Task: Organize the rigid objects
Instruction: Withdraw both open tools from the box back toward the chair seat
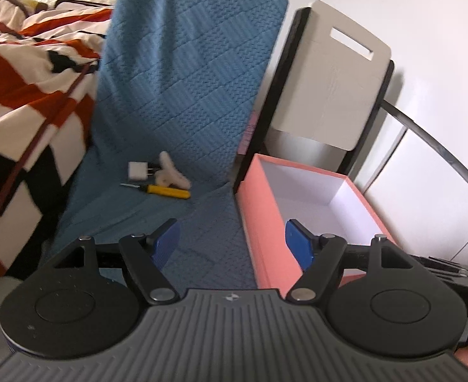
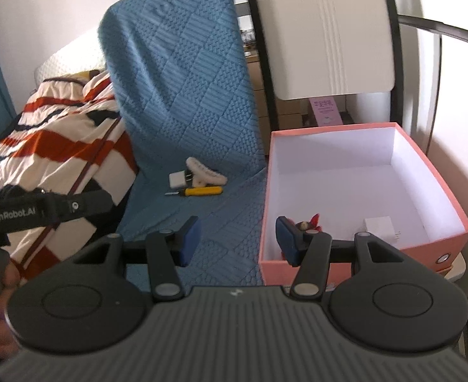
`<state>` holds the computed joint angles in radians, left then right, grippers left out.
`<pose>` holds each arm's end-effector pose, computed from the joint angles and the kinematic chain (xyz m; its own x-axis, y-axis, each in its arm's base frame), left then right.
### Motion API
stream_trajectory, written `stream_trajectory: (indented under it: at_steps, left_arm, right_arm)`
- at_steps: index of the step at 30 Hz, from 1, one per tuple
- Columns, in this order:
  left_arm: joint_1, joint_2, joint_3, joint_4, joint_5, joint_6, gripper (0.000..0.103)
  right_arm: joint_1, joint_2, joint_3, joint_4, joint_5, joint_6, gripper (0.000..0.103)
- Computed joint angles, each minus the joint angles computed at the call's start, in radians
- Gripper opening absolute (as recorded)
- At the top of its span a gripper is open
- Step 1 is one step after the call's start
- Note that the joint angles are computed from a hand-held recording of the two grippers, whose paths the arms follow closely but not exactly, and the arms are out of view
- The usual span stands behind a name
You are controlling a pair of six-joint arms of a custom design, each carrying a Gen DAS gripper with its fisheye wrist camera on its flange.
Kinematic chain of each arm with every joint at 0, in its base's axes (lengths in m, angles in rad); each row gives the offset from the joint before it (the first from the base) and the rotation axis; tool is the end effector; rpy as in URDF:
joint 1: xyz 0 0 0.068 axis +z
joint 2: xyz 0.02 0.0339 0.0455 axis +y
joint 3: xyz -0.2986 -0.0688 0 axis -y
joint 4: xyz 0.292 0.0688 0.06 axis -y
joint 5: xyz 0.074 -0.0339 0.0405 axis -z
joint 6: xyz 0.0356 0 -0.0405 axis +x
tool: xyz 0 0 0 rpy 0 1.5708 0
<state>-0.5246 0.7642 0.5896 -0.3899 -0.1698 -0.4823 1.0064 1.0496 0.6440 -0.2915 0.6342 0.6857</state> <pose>0.1714 -0.0923 0.2701 -0.5819 -0.1914 -0.7904 0.1131 0.9434 -0.3118 0.1473 0.1932 0.2465 -0.5429 0.0961 -0.8343 -0.1212 0.9741 0.1911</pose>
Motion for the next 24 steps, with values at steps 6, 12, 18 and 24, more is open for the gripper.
stream_trajectory:
  at_steps: [6, 12, 18, 24]
  left_arm:
    - [0.036, -0.088, -0.034, -0.067, 0.009, -0.001, 0.077]
    - [0.070, -0.128, -0.054, -0.104, 0.061, 0.001, 0.077]
    - [0.107, -0.128, -0.060, -0.111, 0.097, 0.022, 0.077]
    - [0.193, -0.059, -0.082, -0.032, 0.138, 0.056, 0.077]
  right_arm:
    - [0.071, 0.050, 0.027, -0.019, 0.004, 0.055, 0.055]
    - [0.131, 0.103, 0.065, -0.064, 0.041, 0.086, 0.055]
    - [0.133, 0.165, 0.117, -0.110, 0.048, 0.076, 0.055]
    - [0.078, 0.205, 0.122, -0.042, -0.014, 0.021, 0.056]
